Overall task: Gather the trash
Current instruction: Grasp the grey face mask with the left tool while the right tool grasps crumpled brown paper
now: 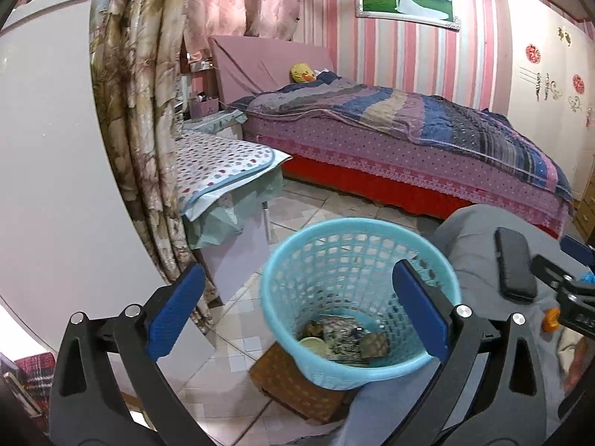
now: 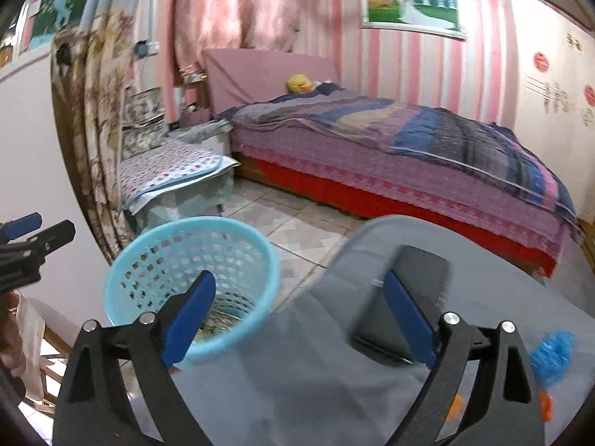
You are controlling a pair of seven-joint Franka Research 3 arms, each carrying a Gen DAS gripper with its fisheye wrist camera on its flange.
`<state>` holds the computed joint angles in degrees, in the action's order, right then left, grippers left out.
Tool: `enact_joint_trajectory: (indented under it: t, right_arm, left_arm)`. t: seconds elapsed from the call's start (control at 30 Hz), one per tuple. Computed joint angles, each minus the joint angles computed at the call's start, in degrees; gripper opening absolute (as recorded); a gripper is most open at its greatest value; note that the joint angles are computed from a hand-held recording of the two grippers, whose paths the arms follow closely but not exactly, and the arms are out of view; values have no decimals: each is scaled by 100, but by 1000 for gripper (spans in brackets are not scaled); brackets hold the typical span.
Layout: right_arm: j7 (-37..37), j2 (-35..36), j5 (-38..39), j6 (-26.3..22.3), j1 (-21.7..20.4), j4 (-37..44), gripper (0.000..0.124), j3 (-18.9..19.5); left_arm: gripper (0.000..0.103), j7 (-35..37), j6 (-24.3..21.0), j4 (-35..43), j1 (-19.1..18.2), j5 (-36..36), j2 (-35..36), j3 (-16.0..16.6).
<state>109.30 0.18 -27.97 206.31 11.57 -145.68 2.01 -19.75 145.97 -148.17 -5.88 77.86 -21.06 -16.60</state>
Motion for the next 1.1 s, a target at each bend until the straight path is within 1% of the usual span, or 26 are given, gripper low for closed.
enact_joint_trajectory:
  t: [0.03,0.1,0.17,0.33,0.37,0.4,0.47,0.5,0.57,0.6,0.63,0.7,0.83,0.87,0.9,0.97,1.0,1.07,1.1]
  right_arm:
    - [63,-90,-100,6,-62,-67,90,-62]
    - [165,-404,-300,64,-183,-361,90,-303]
    - [414,-668,-677,95,-236,-571,90,-649]
    - [440,-1334,-1129,45,-321,-1100,90,-1479]
    - [433,-1458,-1224,3,-303,-1183,90,-1673]
    - [513,-1662,-1496,-87,-263,-1282,90,-2034]
    - [459,-1958,-1700,-204,-232,-1437,90,-2511]
    - [408,-2058,-1757,-248,-194,-1482,90,-2720]
    - [180,-2330,-1788,-384,-283,-1621,91,-3073]
    - [-45,-2473,-1725,-427,-514,-1720,91,-3136]
    - [-212,-2542,-1622,-447,-663,-1783,91,-3123]
    - [-550,-2667,-1564,-544,-910,-1871,91,-3308]
    - [-1108,-2646,-1361,-630,-1252,-1930,91,-3554]
    - [-1216,-2625,-1305,-640,-1284,-1942,91,-3623]
    - [-1309,-2591,-1324,-661,-1213,-1944,91,-3880]
    - [-1459,-2577,-1275,-693,-1095,-1983,91,-4161]
    - [-1552,-2516,-1275,-685,-1004,-2006,91,-4371]
    - [-1712,-2387,-1207,-673,-840,-2023,91,-4618]
    - [-1780,-2310,-1208,-673,-673,-2019,91,-4837]
  left_arm:
    - [97,-2,18,36,-26,-26,19,-16]
    - [97,-11,-24,140,-96,-66,78,-100]
    - [97,-10,-111,243,-180,-92,146,-182]
    - [98,91,-265,603,-485,-266,425,-347]
    - [98,62,-283,697,-557,-289,513,-389]
    - [98,30,-282,758,-618,-302,574,-403]
    - [98,-18,-299,903,-750,-333,733,-445]
    - [98,-5,-354,1023,-836,-362,867,-491]
    - [98,44,-468,1228,-1007,-395,1094,-534]
    - [98,33,-519,1354,-1108,-401,1239,-566]
    - [98,-2,-536,1445,-1203,-387,1352,-572]
    - [98,-67,-556,1670,-1402,-374,1634,-580]
    - [98,13,-477,2092,-1764,-466,2195,-478]
    - [98,79,-484,2196,-1857,-506,2323,-451]
    - [98,188,-526,2328,-1956,-567,2474,-432]
    - [98,345,-572,2562,-2148,-658,2733,-380]
    - [98,357,-557,2635,-2234,-672,2816,-342]
    - [98,353,-483,2804,-2391,-665,3015,-269]
    - [98,400,-438,2927,-2466,-695,3160,-243]
